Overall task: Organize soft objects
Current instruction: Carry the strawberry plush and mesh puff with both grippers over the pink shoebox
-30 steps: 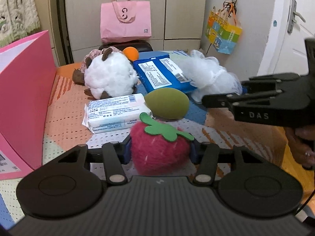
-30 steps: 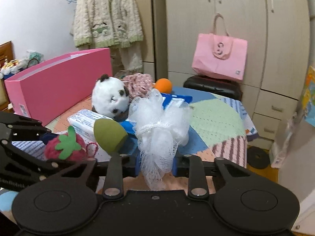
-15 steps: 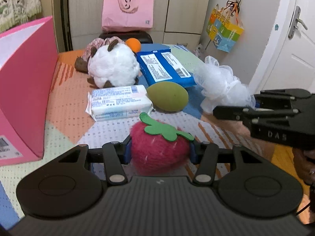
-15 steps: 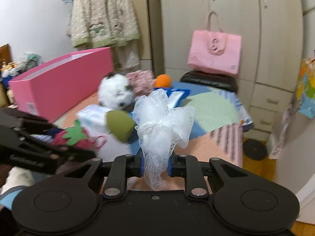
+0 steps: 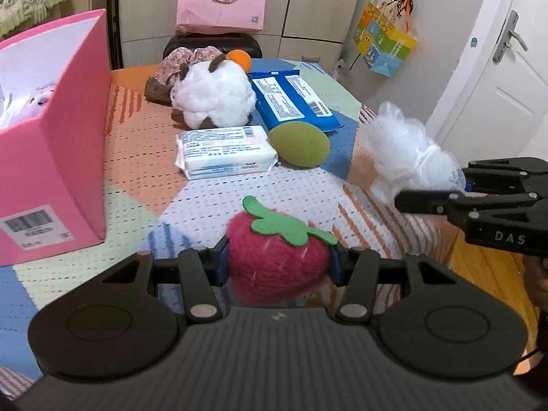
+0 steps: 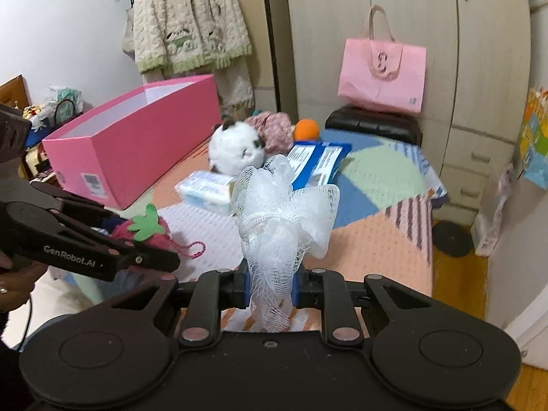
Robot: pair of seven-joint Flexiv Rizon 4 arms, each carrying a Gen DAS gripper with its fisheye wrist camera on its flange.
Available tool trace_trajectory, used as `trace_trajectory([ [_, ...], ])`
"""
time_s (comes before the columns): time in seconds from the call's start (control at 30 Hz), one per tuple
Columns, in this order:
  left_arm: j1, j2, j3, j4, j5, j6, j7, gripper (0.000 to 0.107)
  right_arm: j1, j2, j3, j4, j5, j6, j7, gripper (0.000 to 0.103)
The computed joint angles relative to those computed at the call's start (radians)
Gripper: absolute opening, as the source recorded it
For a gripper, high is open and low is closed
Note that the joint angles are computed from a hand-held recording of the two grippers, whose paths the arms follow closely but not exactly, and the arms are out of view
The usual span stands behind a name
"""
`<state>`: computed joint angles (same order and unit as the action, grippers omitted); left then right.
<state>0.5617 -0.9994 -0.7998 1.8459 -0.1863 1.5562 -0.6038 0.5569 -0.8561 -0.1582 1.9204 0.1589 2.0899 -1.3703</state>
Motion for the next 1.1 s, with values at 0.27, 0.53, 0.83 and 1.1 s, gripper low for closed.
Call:
trace_trajectory([
  [0.27, 0.088, 0.045, -0.037, 0.038, -0.057, -0.083, 0.05, 0.051, -0.132, 0.055, 0.154, 0.018, -0.197, -0.088, 0.029, 0.024],
  [0.53, 0.19, 0.09, -0.08, 0.095, -0.086, -0.069, 0.048, 0.051, -0.241, 0.061, 0.296, -0.011, -0.394, -0.136, 0.053, 0.024],
  [0.83, 0.324, 0.143, -0.146, 0.167, -0.048, -0.022, 0.026, 0.051, -0.317, 0.055, 0.442, -0.101, -0.577, -0.312, 0.019, 0.024],
  [1.1, 0.38, 0.209, -0.168, 0.16, -0.04, -0.049, 0.026, 0.051, -0.394, 0.039, 0.592, -0.202, -0.604, -0.424, -0.085, 0.024],
])
